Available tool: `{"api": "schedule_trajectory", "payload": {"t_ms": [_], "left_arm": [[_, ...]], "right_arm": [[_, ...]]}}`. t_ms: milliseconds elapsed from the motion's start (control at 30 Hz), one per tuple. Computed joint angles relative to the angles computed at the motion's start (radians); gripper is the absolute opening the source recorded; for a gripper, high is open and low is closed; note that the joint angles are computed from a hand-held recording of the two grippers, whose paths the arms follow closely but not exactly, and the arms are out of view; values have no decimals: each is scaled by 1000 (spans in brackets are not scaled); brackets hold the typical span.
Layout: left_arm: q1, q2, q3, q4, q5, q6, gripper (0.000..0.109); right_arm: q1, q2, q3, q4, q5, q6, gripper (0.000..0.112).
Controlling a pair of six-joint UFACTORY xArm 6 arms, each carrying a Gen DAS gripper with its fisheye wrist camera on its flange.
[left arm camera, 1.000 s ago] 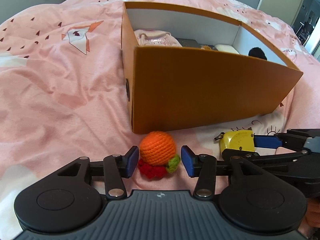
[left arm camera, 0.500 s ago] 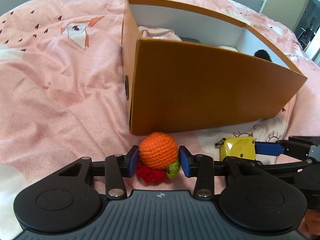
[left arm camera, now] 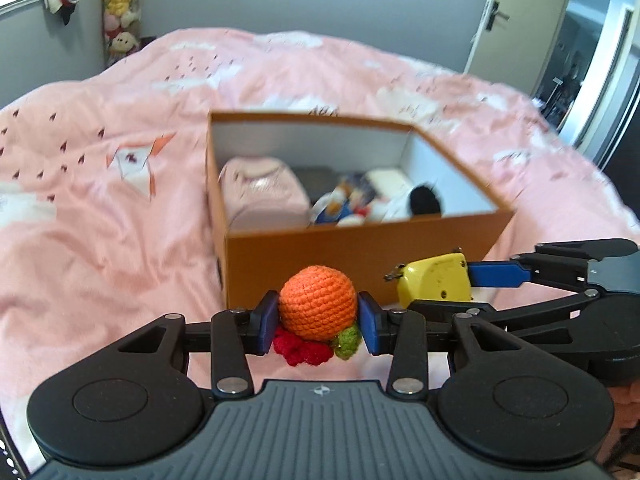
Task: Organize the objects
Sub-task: 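Lift the crochet toy and tape measure and carry them over the orange box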
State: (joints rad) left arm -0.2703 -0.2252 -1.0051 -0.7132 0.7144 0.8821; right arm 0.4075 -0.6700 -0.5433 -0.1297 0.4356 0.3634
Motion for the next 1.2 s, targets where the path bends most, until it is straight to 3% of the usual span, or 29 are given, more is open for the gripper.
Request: {"api": "schedule_trajectory", "payload": {"t_ms": [200, 433, 600, 800, 900, 1067, 1200], "left_arm": [[-10, -10, -62, -55, 2, 65, 47], [15, 133, -310, -16, 173, 153, 47], [-5, 293, -530, 121, 294, 139, 47], [-68, 465, -707, 350, 432, 152, 47], [-90, 554, -809, 442, 515, 114, 47], [-126, 715, -1033, 575, 684, 49, 47], [-167, 813, -1151, 707, 734, -55, 48]], "right_arm": [[-27, -33, -35, 53, -33, -79, 58], [-87, 11, -133, 295, -29, -274, 58], [-116, 126, -222, 347, -55, -303, 58], [-160, 247, -299, 541, -22, -403, 58], [-177, 297, -329, 650, 21, -498, 58], [-194, 372, -366, 721, 59, -562, 58], [-222, 418, -402, 862, 117, -652, 58]]}}
